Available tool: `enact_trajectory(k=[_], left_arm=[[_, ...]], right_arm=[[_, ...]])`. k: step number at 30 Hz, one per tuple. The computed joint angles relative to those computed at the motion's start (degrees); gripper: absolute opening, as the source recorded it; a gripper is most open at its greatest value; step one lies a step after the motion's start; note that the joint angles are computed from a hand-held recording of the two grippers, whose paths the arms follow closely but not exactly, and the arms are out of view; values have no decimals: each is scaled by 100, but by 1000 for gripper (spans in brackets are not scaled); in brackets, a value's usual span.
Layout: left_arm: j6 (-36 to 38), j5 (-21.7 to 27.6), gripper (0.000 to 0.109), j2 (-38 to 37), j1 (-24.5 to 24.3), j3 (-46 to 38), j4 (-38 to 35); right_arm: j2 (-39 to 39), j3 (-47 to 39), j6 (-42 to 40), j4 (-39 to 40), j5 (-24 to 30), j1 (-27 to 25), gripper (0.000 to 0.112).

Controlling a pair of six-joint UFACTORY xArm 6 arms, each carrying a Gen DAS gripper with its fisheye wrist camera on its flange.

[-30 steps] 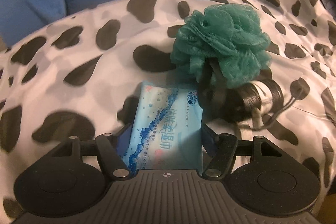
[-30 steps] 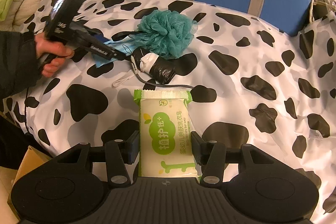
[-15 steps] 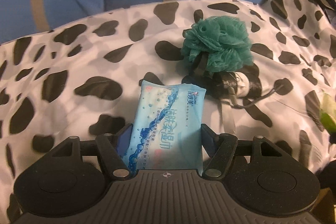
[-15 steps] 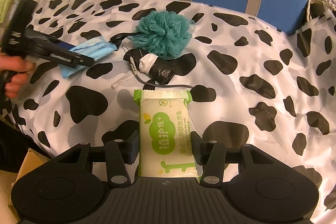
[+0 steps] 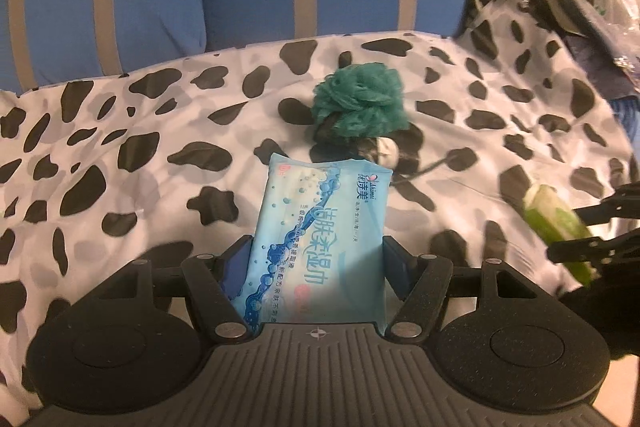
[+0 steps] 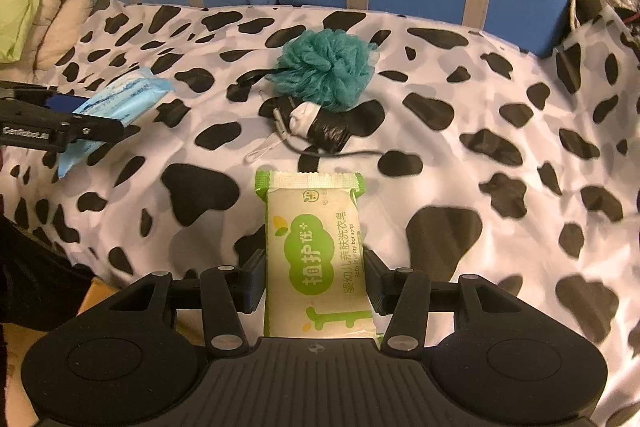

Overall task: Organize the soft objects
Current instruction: 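Carry both packs to the cardboard box and release them into it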

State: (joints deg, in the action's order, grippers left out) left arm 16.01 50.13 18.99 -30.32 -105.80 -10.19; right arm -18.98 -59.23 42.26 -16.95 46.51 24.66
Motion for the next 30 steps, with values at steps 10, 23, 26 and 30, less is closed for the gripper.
enact_trajectory(k=[10, 23, 26, 30], left_arm=[[-60, -266, 66, -1474, -171, 1873, -207], [-568, 375, 66, -2251, -343, 3063, -170], [-540, 509, 66, -2305, -363, 3128, -134], [-500, 564, 66, -2361, -341, 3183, -140]], right_arm=[[-492, 285, 954, -73, 464, 666, 53], [-233, 236, 1135, 685, 1114, 1464, 53], [-186, 226, 1058, 812, 1170, 1535, 53], [-164, 205, 1021, 853, 1209, 1574, 53]])
